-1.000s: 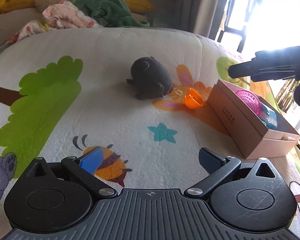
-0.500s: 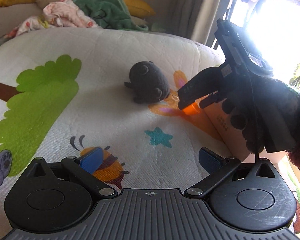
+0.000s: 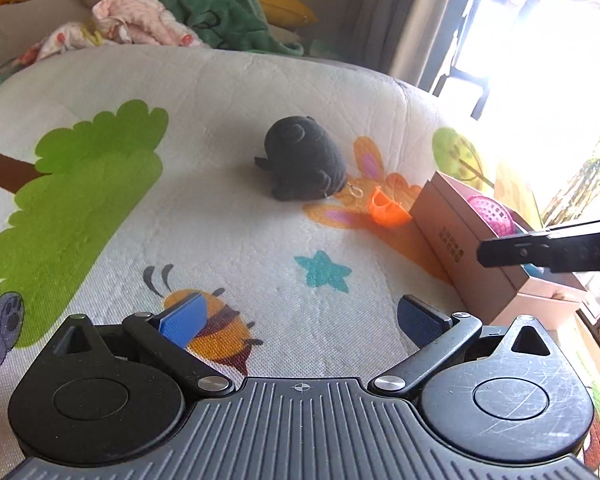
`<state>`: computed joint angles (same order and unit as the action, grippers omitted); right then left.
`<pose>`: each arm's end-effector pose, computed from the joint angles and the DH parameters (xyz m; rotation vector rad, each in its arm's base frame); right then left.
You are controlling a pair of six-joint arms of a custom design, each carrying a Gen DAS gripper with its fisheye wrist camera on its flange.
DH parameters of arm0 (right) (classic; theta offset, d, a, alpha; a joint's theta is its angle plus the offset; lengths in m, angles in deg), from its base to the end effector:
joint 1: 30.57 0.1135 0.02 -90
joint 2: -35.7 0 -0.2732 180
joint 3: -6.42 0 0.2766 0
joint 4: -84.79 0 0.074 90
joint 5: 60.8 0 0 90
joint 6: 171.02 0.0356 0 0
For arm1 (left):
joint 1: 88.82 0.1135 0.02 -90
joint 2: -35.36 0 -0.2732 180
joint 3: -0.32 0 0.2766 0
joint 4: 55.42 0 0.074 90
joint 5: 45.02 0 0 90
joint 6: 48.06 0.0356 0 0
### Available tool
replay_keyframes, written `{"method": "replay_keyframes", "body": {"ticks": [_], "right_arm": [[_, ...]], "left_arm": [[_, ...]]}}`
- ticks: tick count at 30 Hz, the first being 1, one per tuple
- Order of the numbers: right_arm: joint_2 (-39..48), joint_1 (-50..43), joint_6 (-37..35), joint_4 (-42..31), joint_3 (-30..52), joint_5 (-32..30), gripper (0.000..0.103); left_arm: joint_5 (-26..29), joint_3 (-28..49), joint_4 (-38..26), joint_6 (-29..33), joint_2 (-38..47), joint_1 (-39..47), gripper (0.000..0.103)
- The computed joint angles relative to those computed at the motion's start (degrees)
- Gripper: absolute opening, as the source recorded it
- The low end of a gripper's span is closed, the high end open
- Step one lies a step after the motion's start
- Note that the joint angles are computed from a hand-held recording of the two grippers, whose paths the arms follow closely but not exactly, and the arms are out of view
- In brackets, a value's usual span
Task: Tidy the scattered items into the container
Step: 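Grasp the orange cup with the right tool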
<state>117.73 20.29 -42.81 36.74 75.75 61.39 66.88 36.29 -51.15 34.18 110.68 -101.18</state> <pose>0.2059 0.2229 0.2324 -0.0846 2.4007 -0.0543 0.2436 -0.0670 0.1409 0.3075 2.1767 -0.6152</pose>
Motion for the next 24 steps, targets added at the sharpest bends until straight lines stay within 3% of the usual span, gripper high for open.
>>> {"method": "replay_keyframes", "body": {"ticks": [5, 8, 13, 17, 20, 22, 24], "right_arm": [[-8.42, 7.61, 3.88, -4.00, -6.12, 5.86, 0.009], [-10.43, 6.33, 4.91, -3.17, -8.27, 6.03, 0.013], [-9.65, 0.45, 1.11, 1.99, -7.94, 3.89, 0.039], [-3.70, -7.59, -6.23, 4.87, -0.94, -3.72, 0.047], [6.67, -15.34, -8.52, 2.96, 9.50, -11.87, 0.064], [14.33, -18.62, -9.26, 0.29, 16.77, -13.83, 0.064], [21.67, -20.09, -11.30, -2.11, 23.30, -11.25, 0.064]], "left_arm": [[-3.88, 0.57, -1.61, 1.28, -0.32, -2.40, 0.103], [-4.17, 3.42, -4.39, 4.11, 1.22, -3.09, 0.103], [-12.73, 8.99, -5.35, 7.92, 1.56, -4.78, 0.103], [-9.72, 11.16, -5.58, 7.48, 1.92, -1.97, 0.103], [-7.02, 13.41, -6.87, 11.64, 3.70, -0.59, 0.103], [-5.09, 15.11, -8.41, 14.77, 4.79, 0.66, 0.103], [-2.95, 16.16, -9.34, 16.46, 5.57, 1.99, 0.103]]}}
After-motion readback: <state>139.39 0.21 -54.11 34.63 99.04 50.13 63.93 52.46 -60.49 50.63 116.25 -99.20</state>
